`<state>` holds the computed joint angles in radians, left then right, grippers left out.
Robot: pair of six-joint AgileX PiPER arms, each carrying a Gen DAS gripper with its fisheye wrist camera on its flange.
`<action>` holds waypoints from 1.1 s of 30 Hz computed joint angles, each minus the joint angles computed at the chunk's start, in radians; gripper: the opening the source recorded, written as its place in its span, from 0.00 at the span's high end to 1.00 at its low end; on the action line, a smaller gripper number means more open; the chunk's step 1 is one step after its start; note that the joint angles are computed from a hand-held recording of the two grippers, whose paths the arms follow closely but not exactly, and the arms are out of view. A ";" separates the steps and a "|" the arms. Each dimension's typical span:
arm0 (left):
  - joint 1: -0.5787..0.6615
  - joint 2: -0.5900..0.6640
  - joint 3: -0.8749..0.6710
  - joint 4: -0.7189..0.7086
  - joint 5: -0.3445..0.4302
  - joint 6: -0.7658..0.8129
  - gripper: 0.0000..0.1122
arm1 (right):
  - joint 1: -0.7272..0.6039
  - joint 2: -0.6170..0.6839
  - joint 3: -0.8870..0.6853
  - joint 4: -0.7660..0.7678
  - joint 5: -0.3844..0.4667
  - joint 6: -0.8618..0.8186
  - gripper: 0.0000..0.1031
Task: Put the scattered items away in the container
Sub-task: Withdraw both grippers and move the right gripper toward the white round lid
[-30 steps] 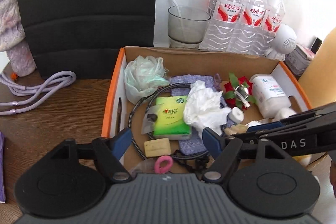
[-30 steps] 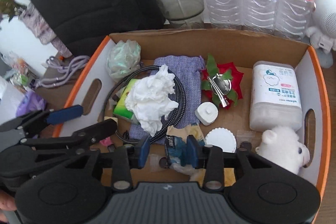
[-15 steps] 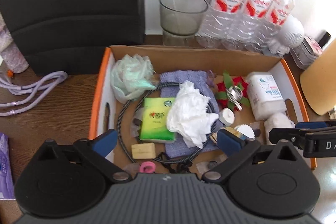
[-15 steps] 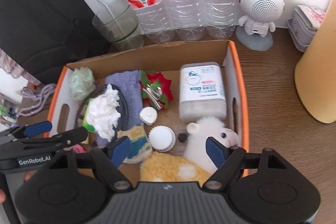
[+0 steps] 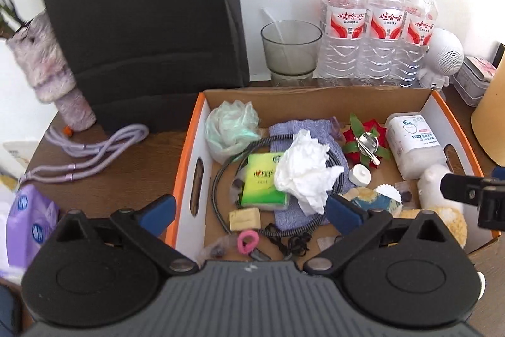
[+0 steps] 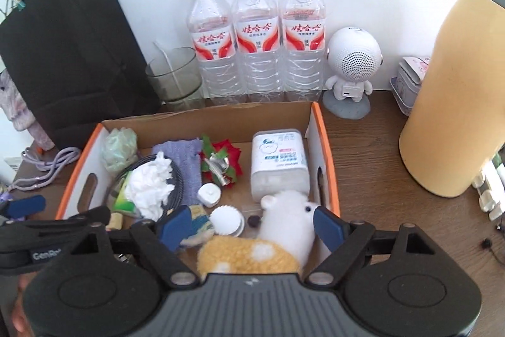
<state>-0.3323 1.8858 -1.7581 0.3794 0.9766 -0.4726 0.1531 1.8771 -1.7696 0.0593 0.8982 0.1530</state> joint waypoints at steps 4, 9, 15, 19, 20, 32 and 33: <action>-0.041 -0.106 0.183 0.106 -0.064 -0.142 0.08 | 0.049 -0.138 0.226 -0.083 -0.178 0.066 0.19; -0.106 -0.266 0.451 0.311 -0.157 -0.437 0.08 | 0.090 -0.321 0.524 -0.183 -0.425 0.181 0.14; -0.235 -0.456 0.768 0.561 -0.185 -0.802 0.08 | 0.175 -0.593 0.951 -0.765 -0.708 0.755 0.07; -0.397 -0.580 0.972 0.714 -0.099 -1.076 0.08 | 0.250 -0.787 1.180 -1.115 -0.698 1.155 0.07; -0.440 -0.613 1.022 0.731 -0.079 -1.139 0.08 | 0.288 -0.839 1.232 -1.188 -0.662 1.255 0.07; -0.977 -0.894 1.350 0.608 0.096 -1.395 0.08 | 1.026 -1.159 1.532 -1.253 0.006 1.696 0.06; -0.974 -0.888 1.349 0.615 0.094 -1.389 0.08 | 0.962 -1.168 1.536 -1.257 -0.051 1.648 0.06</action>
<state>-1.3060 0.9977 -0.4092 0.9948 1.0703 -1.8616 1.1152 0.7090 -0.2334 -1.1980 0.8474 1.8007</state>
